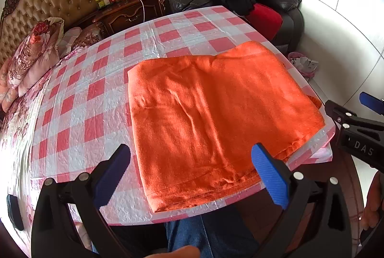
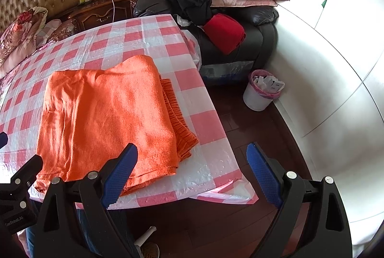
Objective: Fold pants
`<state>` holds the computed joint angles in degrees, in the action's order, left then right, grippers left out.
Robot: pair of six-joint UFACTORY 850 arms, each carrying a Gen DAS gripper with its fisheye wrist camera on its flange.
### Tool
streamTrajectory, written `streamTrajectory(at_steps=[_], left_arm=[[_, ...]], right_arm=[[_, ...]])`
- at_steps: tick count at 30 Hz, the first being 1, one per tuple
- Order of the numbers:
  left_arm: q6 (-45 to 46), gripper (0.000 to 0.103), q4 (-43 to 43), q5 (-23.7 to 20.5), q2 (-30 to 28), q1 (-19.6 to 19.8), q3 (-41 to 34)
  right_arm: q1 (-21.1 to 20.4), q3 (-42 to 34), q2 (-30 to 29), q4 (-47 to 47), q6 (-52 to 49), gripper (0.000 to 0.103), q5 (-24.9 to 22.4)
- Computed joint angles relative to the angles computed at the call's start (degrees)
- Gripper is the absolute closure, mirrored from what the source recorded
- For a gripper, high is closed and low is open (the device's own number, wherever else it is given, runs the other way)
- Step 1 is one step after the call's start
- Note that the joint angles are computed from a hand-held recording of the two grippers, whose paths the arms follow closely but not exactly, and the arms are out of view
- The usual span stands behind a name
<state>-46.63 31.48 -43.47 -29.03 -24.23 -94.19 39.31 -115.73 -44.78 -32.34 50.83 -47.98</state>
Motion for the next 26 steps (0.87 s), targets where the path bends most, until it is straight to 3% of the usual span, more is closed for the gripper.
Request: streamTrajectory(at_steps=[12,15,18,20,23,26], left_arm=[[-0.54,0.002,0.73,-0.05,0.2,0.12,0.45],[-4.88,0.002,4.45,4.75,2.55,0.31,4.01],[-4.57,0.002,4.44,5.73,2.38,0.69,4.02],[-0.48,0.002,-0.75,8.68,2.16,1.44,3.62],[11.13,0.002,-15.23,17.46,1.89,2.79,4.19],[17.4,0.002,-17.19,16.67,-2.21,0.61,0.14]], right_arm=[[-0.01,0.16,0.12,0.01,0.09,0.014,-0.01],[0.08,0.12,-0.04,-0.02,0.49,0.014,-0.05],[-0.01,0.47,-0.09,0.25,0.94,0.014,0.35],[-0.72,1.43,0.36,1.28,0.61,0.014,1.46],[-2.37,5.15,2.26,1.76,3.39,0.014,3.34],[-5.16,9.98,4.61,4.69,6.07,0.014,6.69]])
